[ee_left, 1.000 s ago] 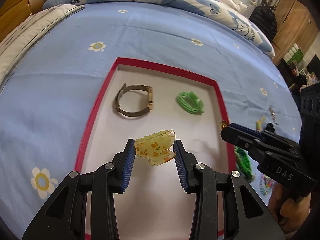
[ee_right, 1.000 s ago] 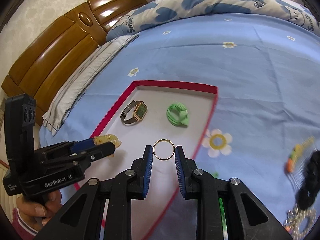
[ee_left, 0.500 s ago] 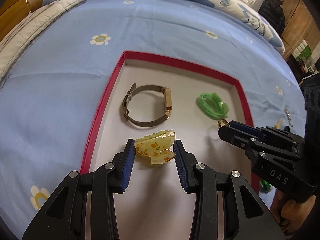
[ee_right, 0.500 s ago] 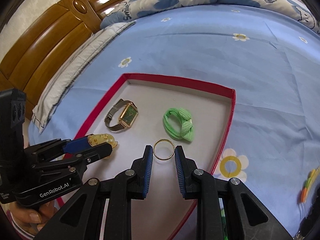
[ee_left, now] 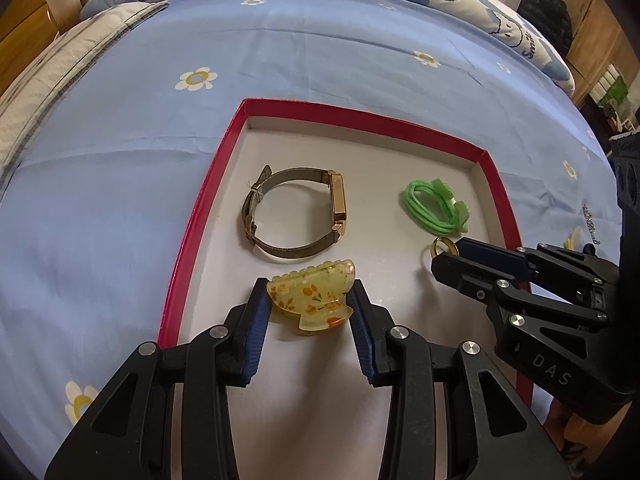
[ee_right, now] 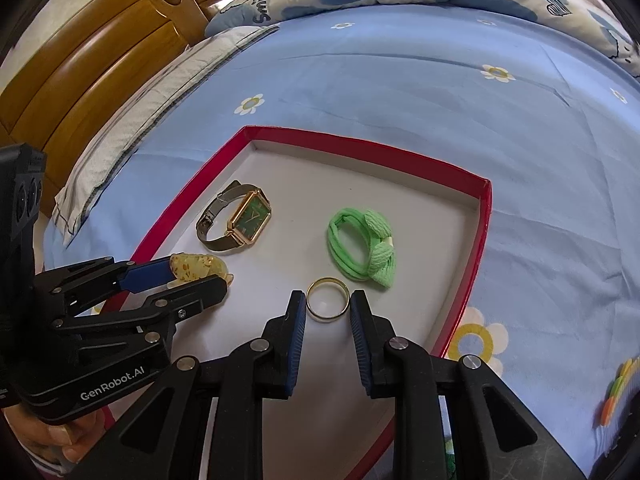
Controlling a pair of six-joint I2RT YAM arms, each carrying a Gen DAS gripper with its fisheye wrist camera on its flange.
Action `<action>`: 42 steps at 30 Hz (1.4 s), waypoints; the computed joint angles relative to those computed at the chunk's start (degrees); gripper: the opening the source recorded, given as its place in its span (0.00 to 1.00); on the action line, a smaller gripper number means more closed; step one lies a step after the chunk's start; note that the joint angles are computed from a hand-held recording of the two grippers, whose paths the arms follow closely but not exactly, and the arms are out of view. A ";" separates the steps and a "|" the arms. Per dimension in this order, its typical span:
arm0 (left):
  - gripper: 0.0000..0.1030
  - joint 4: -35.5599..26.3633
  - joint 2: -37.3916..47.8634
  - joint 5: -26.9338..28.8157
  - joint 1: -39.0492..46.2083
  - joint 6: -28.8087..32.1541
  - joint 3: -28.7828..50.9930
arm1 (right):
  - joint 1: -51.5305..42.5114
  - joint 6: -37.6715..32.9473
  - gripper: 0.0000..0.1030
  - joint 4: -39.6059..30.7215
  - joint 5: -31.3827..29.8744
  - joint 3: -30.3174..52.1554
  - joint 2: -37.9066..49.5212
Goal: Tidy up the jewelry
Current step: 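Carry the claw clip into the tray and release while the right tool drops the ring beside it, then move the left tool to the beaded clear comb while the right tool moves to the black scrunchie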
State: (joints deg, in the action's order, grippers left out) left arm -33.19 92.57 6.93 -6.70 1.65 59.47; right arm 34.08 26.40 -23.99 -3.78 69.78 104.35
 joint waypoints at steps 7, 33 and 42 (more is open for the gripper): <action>0.36 -0.15 0.05 -0.59 -0.27 0.05 0.06 | -0.02 0.12 0.23 -0.13 -0.22 0.07 0.03; 0.57 -5.16 -10.81 -1.29 -1.54 -3.05 -1.46 | -3.08 6.24 0.39 -0.16 -0.70 -16.43 -24.30; 0.61 -8.80 -17.69 -0.16 -7.38 -6.92 -2.49 | -10.37 7.41 0.41 -8.39 1.29 -26.25 -41.89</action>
State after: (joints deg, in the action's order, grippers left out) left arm -41.99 74.88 6.77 -14.08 -5.27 56.98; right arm 23.71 33.81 -32.38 -2.49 43.53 62.46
